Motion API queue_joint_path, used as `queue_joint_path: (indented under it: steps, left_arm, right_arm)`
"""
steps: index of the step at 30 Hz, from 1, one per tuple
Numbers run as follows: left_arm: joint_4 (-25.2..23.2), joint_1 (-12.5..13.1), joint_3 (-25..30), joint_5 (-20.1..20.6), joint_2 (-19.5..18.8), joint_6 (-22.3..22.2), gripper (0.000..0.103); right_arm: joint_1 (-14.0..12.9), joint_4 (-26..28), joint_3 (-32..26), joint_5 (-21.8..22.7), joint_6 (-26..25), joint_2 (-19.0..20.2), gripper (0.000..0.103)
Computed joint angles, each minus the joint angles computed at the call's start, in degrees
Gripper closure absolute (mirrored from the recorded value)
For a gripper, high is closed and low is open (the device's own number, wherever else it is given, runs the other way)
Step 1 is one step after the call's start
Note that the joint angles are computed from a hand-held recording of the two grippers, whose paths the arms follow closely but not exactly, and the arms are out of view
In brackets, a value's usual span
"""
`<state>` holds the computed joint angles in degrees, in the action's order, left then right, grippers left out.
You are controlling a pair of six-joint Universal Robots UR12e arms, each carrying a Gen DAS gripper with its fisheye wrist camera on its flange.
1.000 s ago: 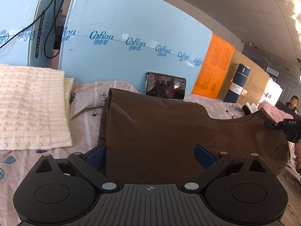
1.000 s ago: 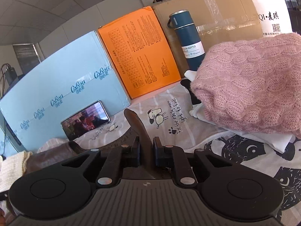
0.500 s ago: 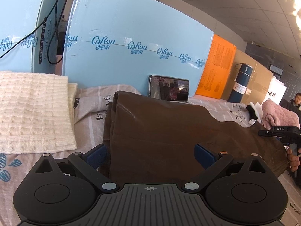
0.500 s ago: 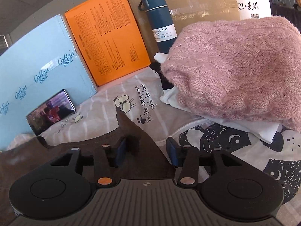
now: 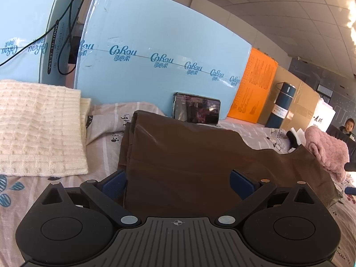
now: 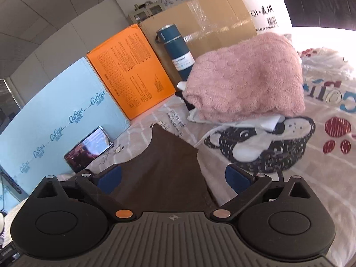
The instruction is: Fold clothes
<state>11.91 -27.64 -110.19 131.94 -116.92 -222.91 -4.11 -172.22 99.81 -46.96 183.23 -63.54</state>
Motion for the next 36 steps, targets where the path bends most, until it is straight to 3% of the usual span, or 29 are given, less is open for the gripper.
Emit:
queue_joint_path:
  steps: [5, 6, 8, 10, 13, 16, 18, 19, 20, 22, 23, 28, 31, 36]
  left_arm:
    - [0.25, -0.12, -0.03, 0.34, -0.02, -0.52, 0.002]
    - [0.29, -0.12, -0.05, 0.36, -0.02, -0.65, 0.002]
    - [0.23, -0.07, -0.12, 0.15, 0.04, -0.89, 0.002]
    - [-0.12, 0.08, -0.19, -0.36, 0.13, -1.27, 0.002]
    - [-2.01, 0.18, 0.02, -0.58, 0.17, -2.01, 0.001]
    - [-4.26, 0.23, 0.36, -0.6, 0.15, -2.77, 0.001]
    - [-5.55, 0.22, 0.59, -0.6, 0.14, -2.79, 0.0]
    - [-6.15, 0.21, 0.71, -0.59, 0.13, -2.68, 0.0]
    - [-6.62, 0.21, 0.8, -0.59, 0.13, -2.58, 0.0]
    - [-7.01, 0.22, 0.84, -0.64, 0.16, -2.45, 0.0]
    - [-7.17, 0.25, 0.83, -0.74, 0.19, -2.44, 0.0]
    - [-6.39, 0.44, 0.68, -2.27, 0.23, -1.19, 0.0]
    - [-1.33, 1.06, -0.22, -8.0, 0.28, 2.08, 0.0]
    - [8.91, 1.87, -0.78, -21.37, -0.78, 11.79, 0.0]
  right_arm:
    - [-1.02, 19.88, -0.51, 4.84, -2.32, -2.2, 0.003]
    - [-1.11, 22.84, -1.0, 5.92, -2.6, -2.07, 0.003]
    - [-0.89, 23.75, -1.37, 6.11, -1.16, -1.65, 0.003]
    - [-0.42, 21.3, -1.52, 5.75, 1.5, -0.78, 0.003]
    - [0.04, 10.73, -0.97, 6.71, 9.06, 1.37, 0.003]
    - [0.98, 2.47, -0.69, 4.38, 15.84, 2.58, 0.006]
    - [1.71, -1.77, -0.68, 2.24, 19.23, 3.29, 0.017]
    - [2.12, -3.33, -0.73, 0.97, 20.37, 3.6, 0.03]
    - [2.32, -4.26, -0.69, 0.6, 21.41, 3.95, 0.055]
    - [2.67, -5.9, -0.59, 0.1, 23.45, 4.69, 0.082]
    - [2.84, -6.71, -0.55, -0.15, 24.47, 5.06, 0.088]
    - [1.46, -16.32, 1.48, 3.3, 30.01, 5.8, 0.097]
    - [0.23, -17.72, 2.46, 4.72, 31.04, 5.26, 0.098]
    - [-2.1, -20.43, 5.11, 2.73, 30.47, 3.09, 0.098]
